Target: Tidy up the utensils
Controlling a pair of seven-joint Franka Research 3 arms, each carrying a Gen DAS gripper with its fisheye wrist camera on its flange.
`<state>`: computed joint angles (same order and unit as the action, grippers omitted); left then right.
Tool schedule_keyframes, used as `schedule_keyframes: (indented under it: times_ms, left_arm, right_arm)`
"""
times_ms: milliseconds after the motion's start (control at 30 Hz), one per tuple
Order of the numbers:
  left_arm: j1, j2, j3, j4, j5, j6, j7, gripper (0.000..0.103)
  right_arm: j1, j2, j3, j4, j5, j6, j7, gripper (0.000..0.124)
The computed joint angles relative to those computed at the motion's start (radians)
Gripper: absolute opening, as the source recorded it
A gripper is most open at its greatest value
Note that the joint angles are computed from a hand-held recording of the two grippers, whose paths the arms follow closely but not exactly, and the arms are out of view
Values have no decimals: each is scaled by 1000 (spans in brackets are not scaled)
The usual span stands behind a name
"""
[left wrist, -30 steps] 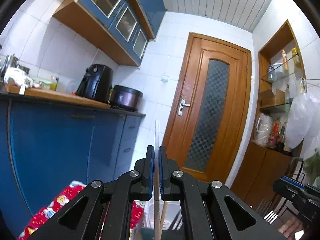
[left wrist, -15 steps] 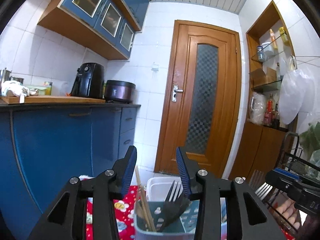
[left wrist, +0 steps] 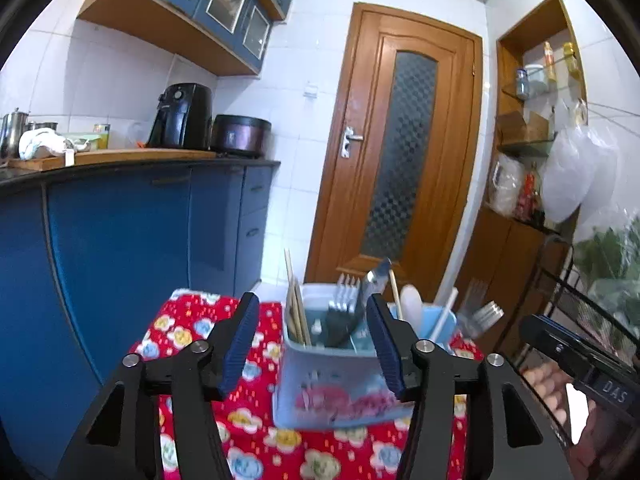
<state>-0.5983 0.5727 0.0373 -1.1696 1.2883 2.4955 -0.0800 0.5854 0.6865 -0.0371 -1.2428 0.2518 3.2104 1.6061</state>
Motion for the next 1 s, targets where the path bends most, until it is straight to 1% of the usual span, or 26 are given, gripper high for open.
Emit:
schedule_keyframes:
  times_ms: [67, 200, 267, 400, 533, 600, 733, 833, 1000]
  left_arm:
    - [-8, -23, -7, -36, -3, -12, 2, 65]
    - [-12, -57, -36, -97, -17, -36, 9, 68]
    - [-9, -69, -52, -124, -33, -43, 7, 68]
    - [2, -71, -76, -145, -68, -42, 15, 68]
    - [-1, -70, -80, -164, -85, -52, 17, 68]
    - [-3, -63, -83, -167, -94, -58, 20, 68]
    - [4, -49, -91, -170, -126, -43, 35, 68]
    - [0, -32, -86, -160, -147, -46, 48, 68]
    - [-7, -14, -78, -153, -169, -50, 57, 68]
  right_arm:
    - [9, -20, -11, -39, 3, 10, 5, 67]
    - [56, -56, -66, -120, 11, 35, 16, 76]
    - [84, -69, -98, -155, 16, 46, 21, 78]
    - [116, -85, -131, -204, 26, 57, 17, 79]
    - [122, -89, -129, -235, 39, 51, 15, 79]
    - [138, -87, -147, -245, 43, 46, 24, 79]
    - [167, -78, -184, -261, 43, 40, 46, 79]
    - [206, -65, -236, -266, 42, 35, 69, 79]
    - [211, -53, -249, -262, 27, 16, 97, 79]
